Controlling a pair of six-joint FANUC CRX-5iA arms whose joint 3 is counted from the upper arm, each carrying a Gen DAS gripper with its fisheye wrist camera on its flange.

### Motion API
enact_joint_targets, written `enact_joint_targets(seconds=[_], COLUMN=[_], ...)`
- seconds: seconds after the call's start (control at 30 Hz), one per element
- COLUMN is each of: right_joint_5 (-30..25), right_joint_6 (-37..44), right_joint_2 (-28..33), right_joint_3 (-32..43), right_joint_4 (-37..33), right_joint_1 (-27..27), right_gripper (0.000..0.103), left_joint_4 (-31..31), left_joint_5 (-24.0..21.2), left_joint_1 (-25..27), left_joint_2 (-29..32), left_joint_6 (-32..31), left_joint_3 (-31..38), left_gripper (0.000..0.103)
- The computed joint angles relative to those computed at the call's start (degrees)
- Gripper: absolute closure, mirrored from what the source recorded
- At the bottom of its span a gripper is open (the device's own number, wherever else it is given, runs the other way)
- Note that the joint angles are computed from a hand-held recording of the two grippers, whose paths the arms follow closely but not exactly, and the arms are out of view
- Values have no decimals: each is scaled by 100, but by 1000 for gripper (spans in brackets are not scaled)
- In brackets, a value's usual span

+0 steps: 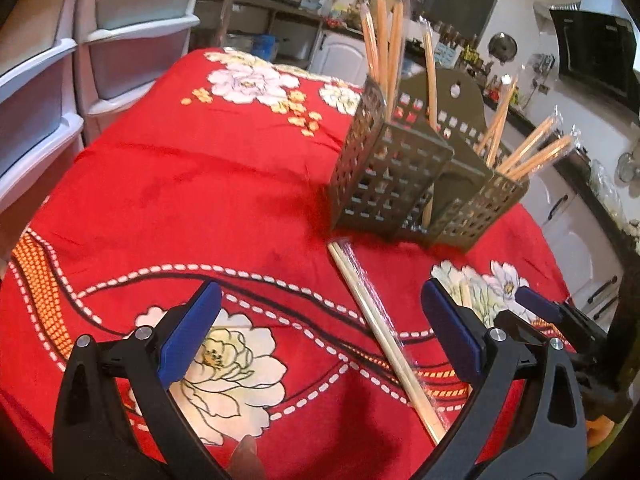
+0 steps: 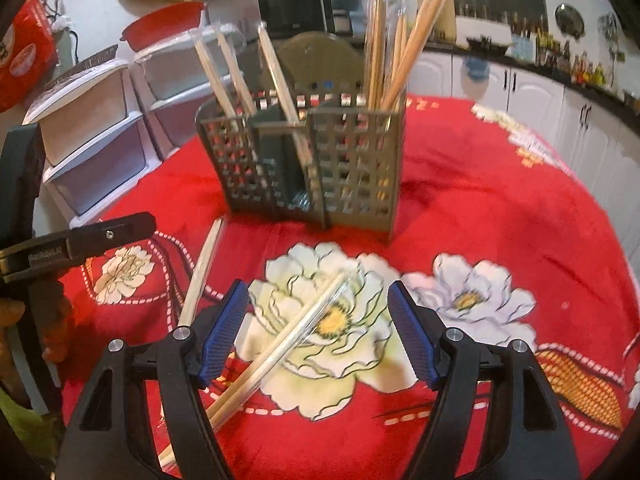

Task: Organize utensils
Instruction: 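Withdraw both open tools from the caddy toward the remaining chopsticks, then close the left tool on a wrapped chopstick while the right tool grasps another chopstick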

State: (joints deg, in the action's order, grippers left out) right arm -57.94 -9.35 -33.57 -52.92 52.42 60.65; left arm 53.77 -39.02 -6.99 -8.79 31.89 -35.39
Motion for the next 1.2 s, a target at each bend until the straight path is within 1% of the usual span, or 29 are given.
enact_joint_targets(seconds=[0.1,0.17,0.2,0.27,0.3,0.33,0.37,0.4,0.43,0.53,0.6,0.67,0.7,0.77,0.8,0.87,0.9,0.93,1.0,1.03,1.07,1.1,1.2], right_joint_5=[177,308,401,650,714,798,861,888,923,1046,1142,1156,1167,1187,1195,1219,1226,1245,1351,1413,1448,1482,1646], right_joint_6=[194,366,456,676,747,849,938,978,1030,1198,1342,1473,1521,1654,1707,1830,1894,1929,2059,2141,2191,2238,2385], right_joint_2=[66,125,147,202,234,283,345,402,467,607,755,914,966,1073,1113,1193,1228,1260,1262,1254,1252,1249,1198], right_joint_3=[93,181,220,316,348,391,440,477,521,639,750,856,897,996,1035,1107,1140,1179,1221,1246,1262,1279,1298], right_joint_4=[-279,-533,-672,-1017,-1116,-1240,-1359,-1420,-1459,-1595,-1686,-1716,-1739,-1815,-1848,-1890,-1908,-1931,-2053,-2130,-2166,-2188,-2283], right_joint_1=[-119,-235,-308,-497,-552,-632,-709,-761,-825,-1003,-1163,-1287,-1334,-1439,-1477,-1553,-1595,-1617,-1702,-1746,-1782,-1807,-1882], right_gripper=[34,40,42,46,49,51,52,53,53,54,56,63,65,73,75,84,86,90,93,96,97,97,97], left_joint_4=[-180,-298,-355,-453,-480,-541,-611,-656,-687,-807,-871,-932,-995,-1110,-1152,-1279,-1332,-1434,-1624,-1708,-1775,-1837,-1912], left_joint_5=[-239,-450,-635,-805,-843,-881,-926,-973,-977,-956,-973,-939,-881,-788,-758,-675,-645,-600,-528,-505,-489,-477,-506], left_joint_1=[5,21,43,41,34,20,6,0,-16,-92,-133,-191,-235,-314,-340,-411,-432,-466,-505,-509,-514,-519,-499], left_joint_2=[159,299,419,561,607,669,736,783,823,946,1032,1118,1161,1230,1251,1308,1333,1363,1405,1424,1442,1469,1537], left_joint_6=[147,285,380,534,566,629,714,772,808,957,1079,1200,1290,1445,1494,1661,1726,1834,2025,2115,2190,2261,2329], left_joint_3=[147,284,391,525,561,622,688,739,770,912,1024,1119,1177,1277,1312,1411,1450,1511,1612,1660,1699,1749,1856], left_gripper=[19,25,26,32,35,43,47,49,51,51,52,52,53,54,54,56,57,60,66,71,76,77,88])
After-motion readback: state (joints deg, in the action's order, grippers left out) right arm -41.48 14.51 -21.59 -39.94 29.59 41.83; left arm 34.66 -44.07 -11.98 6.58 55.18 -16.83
